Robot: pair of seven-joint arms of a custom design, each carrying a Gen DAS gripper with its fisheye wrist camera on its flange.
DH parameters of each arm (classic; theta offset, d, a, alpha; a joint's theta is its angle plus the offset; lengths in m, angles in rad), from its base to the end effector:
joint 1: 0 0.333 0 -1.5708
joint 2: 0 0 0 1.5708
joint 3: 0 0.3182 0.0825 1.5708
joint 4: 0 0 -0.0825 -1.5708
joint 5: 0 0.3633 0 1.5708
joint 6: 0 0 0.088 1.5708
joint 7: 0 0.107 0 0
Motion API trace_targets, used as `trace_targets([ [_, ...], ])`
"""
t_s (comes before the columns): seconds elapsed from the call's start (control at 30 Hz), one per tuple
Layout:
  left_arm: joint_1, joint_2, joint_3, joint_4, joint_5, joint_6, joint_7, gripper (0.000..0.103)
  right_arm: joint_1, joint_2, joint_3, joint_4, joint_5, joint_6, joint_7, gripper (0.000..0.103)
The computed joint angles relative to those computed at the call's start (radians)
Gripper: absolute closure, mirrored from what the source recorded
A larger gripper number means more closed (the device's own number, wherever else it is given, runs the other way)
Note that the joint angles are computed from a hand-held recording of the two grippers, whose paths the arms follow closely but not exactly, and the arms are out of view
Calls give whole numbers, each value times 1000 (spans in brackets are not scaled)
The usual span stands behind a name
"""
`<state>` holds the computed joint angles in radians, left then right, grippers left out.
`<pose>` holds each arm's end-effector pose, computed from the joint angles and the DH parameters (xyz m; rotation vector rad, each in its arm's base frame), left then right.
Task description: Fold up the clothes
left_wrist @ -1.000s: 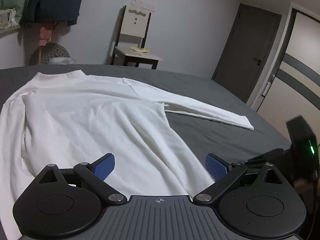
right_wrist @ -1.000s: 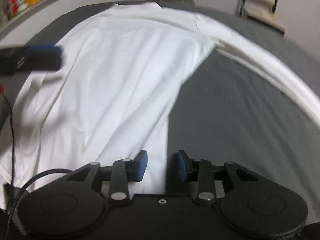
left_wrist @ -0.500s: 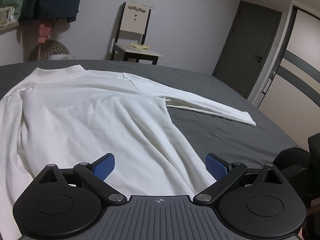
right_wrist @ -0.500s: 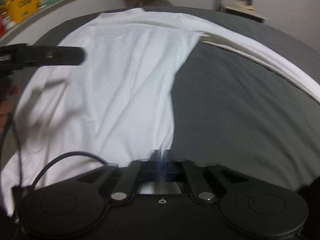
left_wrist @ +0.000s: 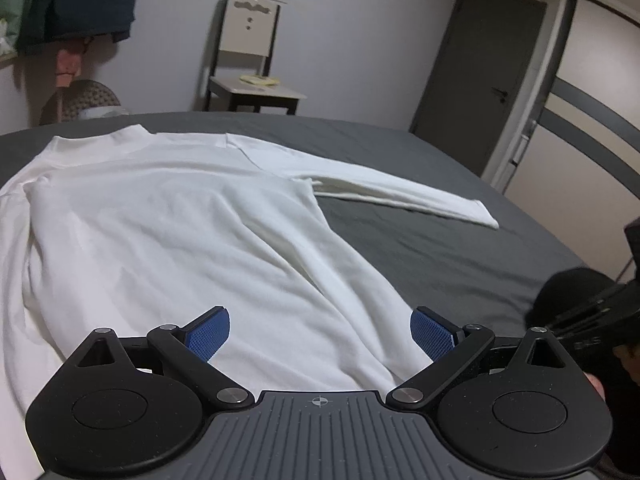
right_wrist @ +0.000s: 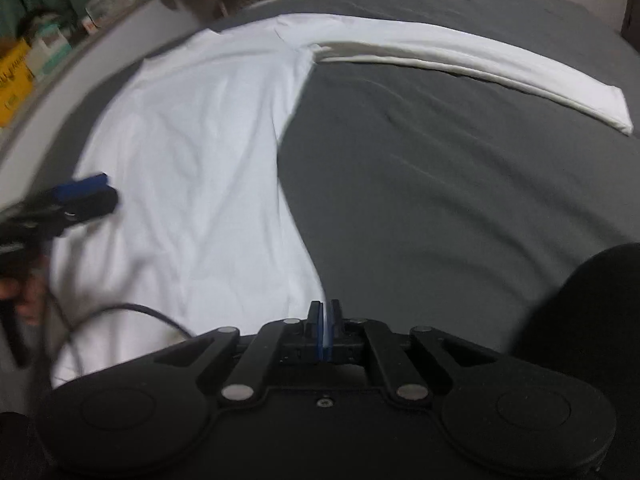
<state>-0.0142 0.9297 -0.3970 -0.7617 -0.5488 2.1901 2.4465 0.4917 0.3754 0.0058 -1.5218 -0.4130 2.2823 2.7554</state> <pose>0.7792 -0.1785 0.4788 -0.9813 2.5524 -1.4250 0.6080 0.3187 0.4962 -1.4068 2.3108 -0.4658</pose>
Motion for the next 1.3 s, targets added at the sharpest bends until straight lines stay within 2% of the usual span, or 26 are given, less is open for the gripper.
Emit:
trace_targets([
  [0.03,1,-1,-2,0,1,-6,6,5,24,8,-12,15,-54,-26,7,91],
  [0.07,1,2,-3,6,2,-16,10,5,35,11,-15,20,-88,-32,-1,81],
  [0.1,0,6,-3,11,3,-24,12,5,39,10,-10,19,-110,-20,-35,77],
  [0.17,-5,14,-2,25,6,-37,11,5,31,27,21,47,-94,-24,-178,75],
  [0.23,-13,33,-1,60,11,-58,-2,5,48,69,37,114,-91,-91,-332,73],
  [0.27,-15,43,-4,77,11,-73,-7,5,60,87,37,139,-94,-113,-382,69],
  [0.3,-14,50,-7,88,8,-85,-10,5,69,96,28,145,-93,-105,-383,64],
  [0.37,-14,56,-12,97,2,-100,-10,5,83,108,12,148,-90,-76,-358,61],
  [0.5,-11,40,-9,69,-3,-96,7,5,84,99,-13,98,-76,12,-272,61],
  [0.6,-14,39,-4,67,-1,-94,-1,5,60,89,-16,46,-27,112,-179,62],
  [0.63,-15,40,-3,68,0,-92,-4,5,61,88,-21,39,-28,130,-158,66],
  [0.67,-15,40,-2,68,0,-90,-6,5,64,90,-20,37,-44,152,-176,84],
  [0.7,-16,41,-2,68,0,-89,-7,5,68,92,-17,37,-62,177,-205,91],
  [0.8,-15,40,-4,64,-3,-82,-10,5,114,118,-20,78,-188,190,-384,91],
  [0.93,-16,44,-4,69,-2,-86,-23,5,135,147,-25,115,-176,186,-437,90],
  [1.07,-16,46,-4,70,-1,-88,-23,5,153,149,-47,117,-177,185,-405,83],
  [1.17,-23,52,5,81,9,-79,-41,5,154,103,-66,39,-207,288,-318,71],
  [1.23,-25,61,5,94,13,-77,-57,5,158,74,-84,1,-235,326,-244,69],
  [1.3,-28,75,5,118,16,-79,-76,5,166,53,-99,-12,-262,303,-163,69],
])
